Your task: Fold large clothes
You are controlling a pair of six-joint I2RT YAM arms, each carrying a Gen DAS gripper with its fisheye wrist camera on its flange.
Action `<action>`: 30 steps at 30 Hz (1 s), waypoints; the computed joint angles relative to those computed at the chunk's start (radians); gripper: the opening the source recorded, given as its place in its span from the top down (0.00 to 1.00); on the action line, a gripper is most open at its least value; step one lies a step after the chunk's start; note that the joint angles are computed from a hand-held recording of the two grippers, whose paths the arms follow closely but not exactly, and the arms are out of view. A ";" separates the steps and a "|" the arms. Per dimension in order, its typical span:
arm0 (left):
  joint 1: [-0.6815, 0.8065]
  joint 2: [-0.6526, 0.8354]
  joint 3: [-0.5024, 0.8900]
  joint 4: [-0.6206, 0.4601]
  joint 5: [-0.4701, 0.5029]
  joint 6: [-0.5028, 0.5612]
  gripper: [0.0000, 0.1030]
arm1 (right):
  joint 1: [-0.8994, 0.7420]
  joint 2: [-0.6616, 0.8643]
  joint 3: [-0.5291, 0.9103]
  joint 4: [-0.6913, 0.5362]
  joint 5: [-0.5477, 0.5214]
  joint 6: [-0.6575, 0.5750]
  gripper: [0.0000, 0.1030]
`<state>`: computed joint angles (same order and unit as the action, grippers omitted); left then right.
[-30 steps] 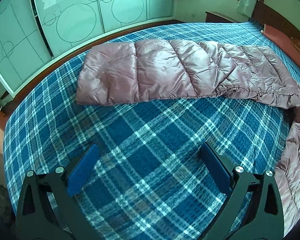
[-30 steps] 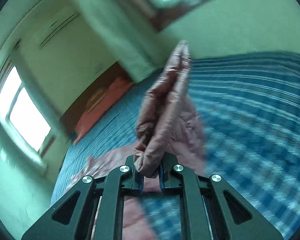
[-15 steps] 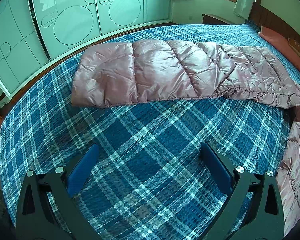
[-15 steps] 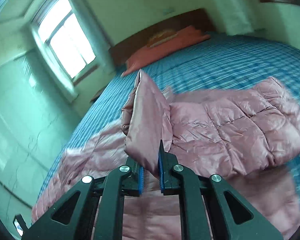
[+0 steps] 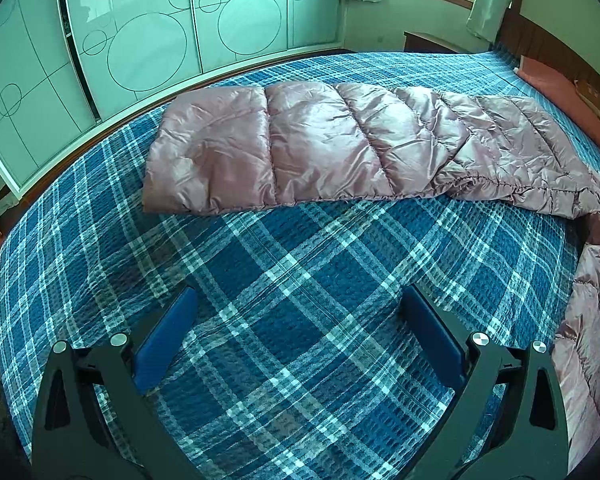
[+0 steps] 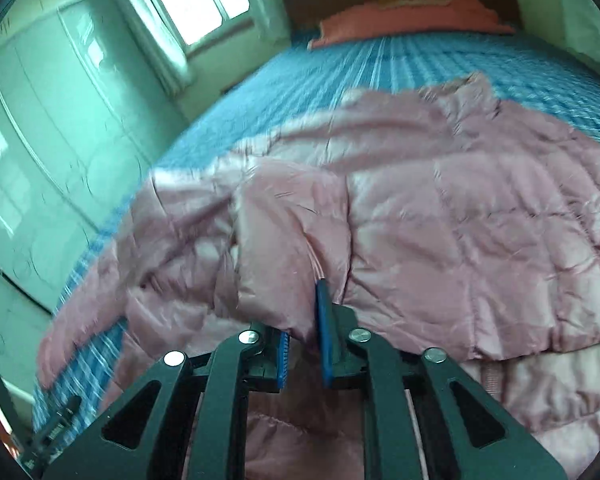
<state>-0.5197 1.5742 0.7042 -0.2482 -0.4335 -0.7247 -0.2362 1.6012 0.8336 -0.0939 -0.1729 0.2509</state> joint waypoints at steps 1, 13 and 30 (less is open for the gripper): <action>0.000 0.000 0.000 0.000 0.000 0.000 0.02 | 0.008 0.015 0.004 0.003 0.005 -0.006 0.77; 0.000 0.003 -0.001 0.005 -0.002 0.000 0.02 | -0.306 -0.333 -0.106 -0.120 -0.184 -0.151 0.38; -0.004 0.003 0.002 -0.001 -0.005 -0.003 0.02 | -0.690 -0.019 0.045 -0.083 -0.028 -0.288 0.68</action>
